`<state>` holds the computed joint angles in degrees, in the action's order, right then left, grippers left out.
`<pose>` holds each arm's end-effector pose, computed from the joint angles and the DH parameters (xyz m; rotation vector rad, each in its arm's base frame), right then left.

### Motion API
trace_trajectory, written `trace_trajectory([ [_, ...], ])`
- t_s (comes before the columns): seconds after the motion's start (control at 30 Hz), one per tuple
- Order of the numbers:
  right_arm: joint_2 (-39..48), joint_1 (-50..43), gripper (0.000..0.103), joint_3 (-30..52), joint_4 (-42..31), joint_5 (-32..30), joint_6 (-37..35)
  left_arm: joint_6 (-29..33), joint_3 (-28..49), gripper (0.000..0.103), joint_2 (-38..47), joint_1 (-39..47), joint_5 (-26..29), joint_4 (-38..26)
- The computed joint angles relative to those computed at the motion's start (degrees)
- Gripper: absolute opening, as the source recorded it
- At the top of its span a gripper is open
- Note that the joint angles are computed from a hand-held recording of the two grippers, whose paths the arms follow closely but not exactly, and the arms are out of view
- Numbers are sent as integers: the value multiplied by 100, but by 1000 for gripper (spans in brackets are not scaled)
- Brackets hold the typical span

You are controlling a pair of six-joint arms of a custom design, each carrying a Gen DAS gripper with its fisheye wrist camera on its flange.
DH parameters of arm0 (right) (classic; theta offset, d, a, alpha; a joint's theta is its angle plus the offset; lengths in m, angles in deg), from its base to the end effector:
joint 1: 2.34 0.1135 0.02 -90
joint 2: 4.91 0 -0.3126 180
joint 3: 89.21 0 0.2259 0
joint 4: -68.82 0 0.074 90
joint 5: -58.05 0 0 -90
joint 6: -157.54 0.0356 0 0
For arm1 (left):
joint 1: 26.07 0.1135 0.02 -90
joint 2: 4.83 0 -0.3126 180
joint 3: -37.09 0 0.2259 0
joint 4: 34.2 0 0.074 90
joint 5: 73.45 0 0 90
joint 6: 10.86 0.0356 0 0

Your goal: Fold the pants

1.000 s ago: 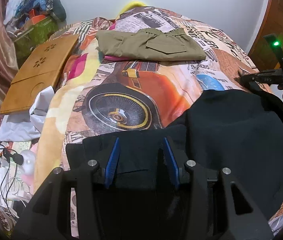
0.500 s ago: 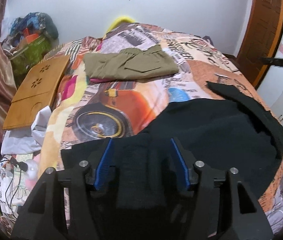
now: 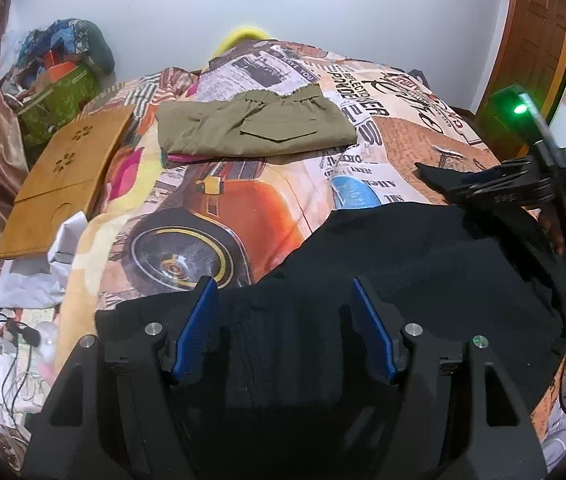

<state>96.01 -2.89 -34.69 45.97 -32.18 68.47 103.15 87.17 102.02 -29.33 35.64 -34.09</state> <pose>0.2738 -0.0025 0.1544 0.0349 2.7792 0.0073 0.2924 -0.0283 0.1338 0.7114 2.3991 -0.2786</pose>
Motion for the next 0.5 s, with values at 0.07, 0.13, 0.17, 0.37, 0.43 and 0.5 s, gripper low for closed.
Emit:
trace_trajectory([
  [0.07,374,-172,46,189,-11,-158,-155,-30,50,68,164,-6,-2,89],
  [0.13,629,-429,45,476,-270,-455,-226,-75,90,68,307,-29,-40,183],
  [0.17,710,-502,38,548,-314,-494,-223,-83,117,68,359,-32,-37,199],
  [0.37,770,-312,9,390,-23,-60,-260,-58,64,68,421,-46,-23,404],
  [0.43,728,-252,7,344,50,33,-177,-67,53,68,386,-37,-12,401],
  [0.5,547,-264,5,220,126,63,-148,-57,49,68,330,-24,-5,357],
])
